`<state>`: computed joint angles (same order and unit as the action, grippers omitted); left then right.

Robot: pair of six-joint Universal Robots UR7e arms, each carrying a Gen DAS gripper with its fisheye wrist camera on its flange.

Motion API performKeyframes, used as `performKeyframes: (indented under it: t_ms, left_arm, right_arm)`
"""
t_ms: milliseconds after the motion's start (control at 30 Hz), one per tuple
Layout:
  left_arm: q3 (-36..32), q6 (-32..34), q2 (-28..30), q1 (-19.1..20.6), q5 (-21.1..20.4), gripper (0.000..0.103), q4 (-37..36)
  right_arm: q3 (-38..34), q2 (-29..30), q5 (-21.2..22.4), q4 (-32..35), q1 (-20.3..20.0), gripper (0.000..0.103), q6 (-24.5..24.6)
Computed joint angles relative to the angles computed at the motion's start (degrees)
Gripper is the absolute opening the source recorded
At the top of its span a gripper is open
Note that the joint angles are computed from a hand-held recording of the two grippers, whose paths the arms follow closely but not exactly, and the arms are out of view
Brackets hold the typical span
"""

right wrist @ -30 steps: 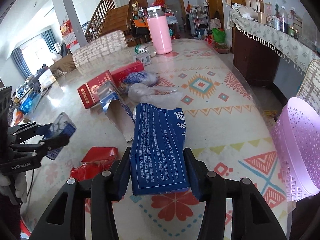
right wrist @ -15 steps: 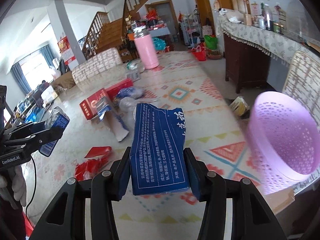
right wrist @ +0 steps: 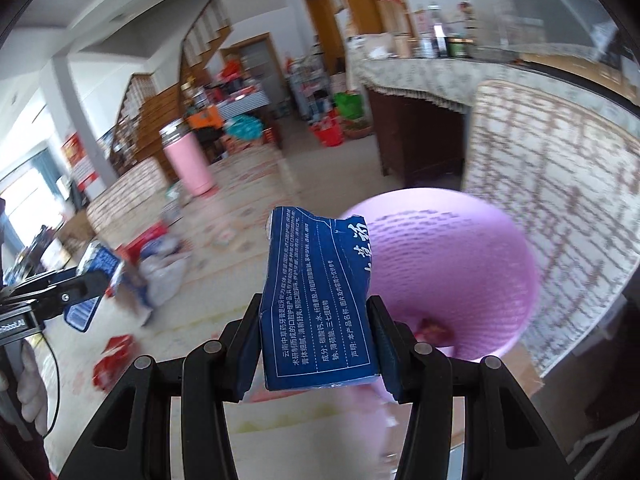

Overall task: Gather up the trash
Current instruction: 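Carry both items over the lilac basket and open both grippers, then move both open grippers back toward the trash pile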

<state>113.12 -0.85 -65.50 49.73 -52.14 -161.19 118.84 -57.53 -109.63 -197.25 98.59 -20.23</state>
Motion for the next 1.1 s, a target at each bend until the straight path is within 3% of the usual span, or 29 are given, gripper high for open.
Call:
performKeyframes:
  t_ms: [233, 467, 567, 633, 733, 1100]
  left_arm:
    - [-11.3, -0.1, 10.7, 0.7, -6.5, 0.051, 2.8]
    - [-20.7, 0.2, 19.1, 1.2, -8.4, 0.051, 6.2]
    - [-23.3, -0.3, 21.2, 1.6, -9.0, 0.056, 7.6]
    - [-23.7, -1.2, 21.5, 1.9, -9.8, 0.063, 7.6]
    - [-22.2, -1.6, 20.5, 1.9, -9.6, 0.071, 5.8]
    - [-12.2, -1.2, 11.7, 1.3, -5.2, 0.072, 1.2]
  right_arm:
    - [-2.0, -2.0, 0.3, 1.8, -4.5, 0.054, 1.6]
    - [-4.4, -1.5, 0.2, 3.1, -6.4, 0.054, 1.4]
    - [-5.1, -1.2, 0.8, 3.4, -7.2, 0.055, 1.5]
    - [-5.3, -1.1, 1.2, 3.3, -7.5, 0.058, 2.0]
    - [-5.1, -1.0, 1.9, 1.9, -7.9, 0.076, 2.5]
    - [-3.4, -1.0, 2.5, 0.7, -6.9, 0.076, 2.9]
